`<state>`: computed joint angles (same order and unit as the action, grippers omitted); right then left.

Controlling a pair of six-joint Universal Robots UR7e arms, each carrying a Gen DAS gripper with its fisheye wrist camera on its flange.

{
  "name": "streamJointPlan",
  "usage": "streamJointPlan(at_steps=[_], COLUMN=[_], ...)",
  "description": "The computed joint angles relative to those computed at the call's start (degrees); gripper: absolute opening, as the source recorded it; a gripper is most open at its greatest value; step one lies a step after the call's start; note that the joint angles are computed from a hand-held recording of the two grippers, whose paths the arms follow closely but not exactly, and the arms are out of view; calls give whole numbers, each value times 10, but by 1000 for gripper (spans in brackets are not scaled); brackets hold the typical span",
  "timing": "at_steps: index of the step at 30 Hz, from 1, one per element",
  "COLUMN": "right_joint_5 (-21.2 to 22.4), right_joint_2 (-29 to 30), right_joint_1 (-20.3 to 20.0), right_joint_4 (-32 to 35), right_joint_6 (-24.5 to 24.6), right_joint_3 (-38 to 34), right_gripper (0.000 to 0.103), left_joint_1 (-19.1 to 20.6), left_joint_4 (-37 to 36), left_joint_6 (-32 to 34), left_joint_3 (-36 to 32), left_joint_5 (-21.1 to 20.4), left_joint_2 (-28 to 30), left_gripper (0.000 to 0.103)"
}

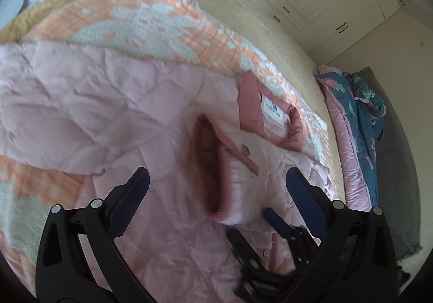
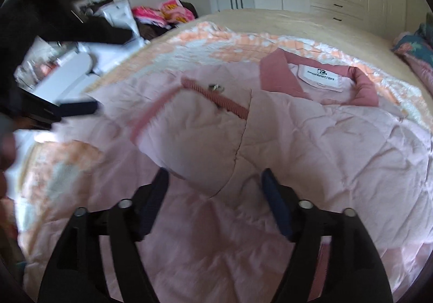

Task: Fold large clothes
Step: 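Carry the sleeve across the jacket front and open the right gripper, then grasp the laid sleeve's ribbed cuff with the left gripper, straighten it, release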

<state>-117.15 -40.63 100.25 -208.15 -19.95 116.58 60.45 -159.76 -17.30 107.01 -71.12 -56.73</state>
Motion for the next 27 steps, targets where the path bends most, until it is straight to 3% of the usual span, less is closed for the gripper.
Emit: streamJointPlan(at_steps=[3,7,9,12,14,15,18,20,24,27], right_joint_5=[-8,-95,-115,-149,-152,-159,-174,-185,-177,-161], right_joint_2=[-34,-71,-89,-116,-139,-148,-170,-183,-210,-227], right_joint_1=[2,5,-1,-8,-18,-22,-36,-44,-58,-70], right_joint_4=[-36,-78,-98,-132,-148,-158,-180,-191,-196,-168], right_joint_6=[-6,-17,-13,-6,0,1,10,10,16,32], right_joint_3=[44,87,109,142,165,174,200,208,211,200], right_gripper=[80,80,80,80,80,80,80,80,80,80], left_joint_1=[6,13,16,18,14,12,5,3,-27,-37], left_joint_4=[6,5,1,1,-5,-8,-14,-20,-61,-69], left_joint_6=[-10,-24,-29,-38,-35,-29,-10,8,87,117], left_joint_3=[-2,-3,-4,-6,-6,-6,-4,-3,18,27], left_joint_5=[-6,-10,-24,-38,-33,-32,-18,-18,48,69], left_joint_2=[12,31,42,55,62,67,75,76,62,54], left_gripper=[95,95,92,73,71,58,33,22,17,17])
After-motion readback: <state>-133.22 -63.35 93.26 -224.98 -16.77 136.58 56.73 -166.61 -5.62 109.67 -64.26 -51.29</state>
